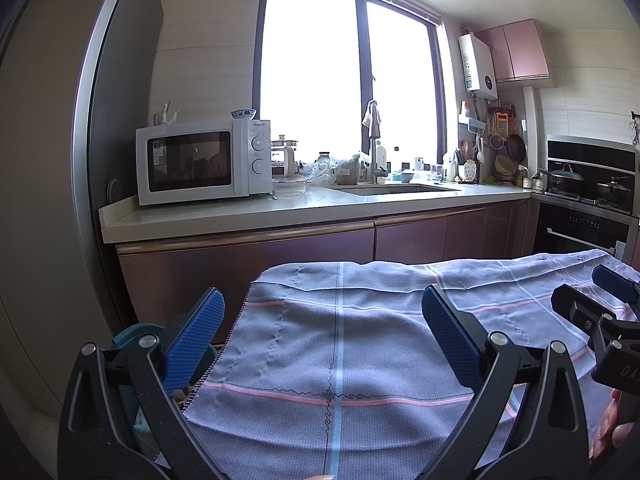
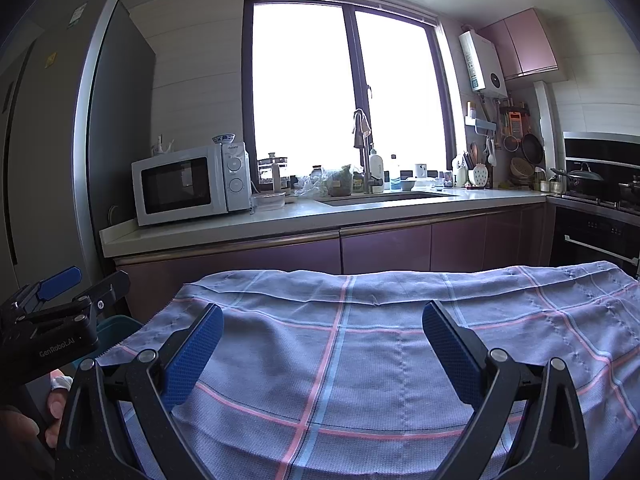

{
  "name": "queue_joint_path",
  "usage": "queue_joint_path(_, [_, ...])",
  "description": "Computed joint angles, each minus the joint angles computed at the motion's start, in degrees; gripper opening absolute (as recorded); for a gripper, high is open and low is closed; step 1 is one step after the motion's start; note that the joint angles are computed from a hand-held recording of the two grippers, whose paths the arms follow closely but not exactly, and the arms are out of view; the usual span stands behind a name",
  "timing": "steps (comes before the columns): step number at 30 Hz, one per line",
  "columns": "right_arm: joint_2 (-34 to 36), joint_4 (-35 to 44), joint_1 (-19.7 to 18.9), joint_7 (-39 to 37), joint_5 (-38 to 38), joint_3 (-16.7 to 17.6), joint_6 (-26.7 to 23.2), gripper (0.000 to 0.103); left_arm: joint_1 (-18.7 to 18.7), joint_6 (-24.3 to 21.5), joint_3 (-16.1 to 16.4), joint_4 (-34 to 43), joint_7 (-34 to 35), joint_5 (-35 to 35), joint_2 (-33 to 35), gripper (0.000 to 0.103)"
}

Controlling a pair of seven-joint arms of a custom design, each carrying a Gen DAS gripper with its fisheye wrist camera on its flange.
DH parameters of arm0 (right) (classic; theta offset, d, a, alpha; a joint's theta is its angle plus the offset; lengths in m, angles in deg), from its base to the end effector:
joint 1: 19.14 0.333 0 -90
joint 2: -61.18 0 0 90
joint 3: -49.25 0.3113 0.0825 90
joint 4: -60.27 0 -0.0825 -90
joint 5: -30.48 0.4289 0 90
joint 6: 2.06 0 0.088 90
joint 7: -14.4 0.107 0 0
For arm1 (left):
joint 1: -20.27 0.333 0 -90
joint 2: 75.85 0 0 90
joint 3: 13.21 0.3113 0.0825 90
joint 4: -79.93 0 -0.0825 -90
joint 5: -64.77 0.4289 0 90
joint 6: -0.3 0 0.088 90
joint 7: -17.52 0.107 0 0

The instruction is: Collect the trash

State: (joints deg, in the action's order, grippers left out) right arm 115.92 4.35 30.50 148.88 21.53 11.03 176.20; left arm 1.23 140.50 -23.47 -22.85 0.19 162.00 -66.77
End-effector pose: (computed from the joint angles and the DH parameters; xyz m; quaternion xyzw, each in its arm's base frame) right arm 0.7253 0.4534 0.4804 -0.6126 0.4898 -0.3510 0.5114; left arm 0.6030 -0.3304 0.4944 -0.6006 0.5029 -0.3913 0.4830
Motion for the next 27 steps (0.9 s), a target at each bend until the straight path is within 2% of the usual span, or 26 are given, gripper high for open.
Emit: queue_joint_path(27, [0.44,0.64,-0.85,-1.01,0.58,0.91,0.01,0.096,-0.73,-0.97,0.2,0.59,0.72,-0.82,0.96,0.097])
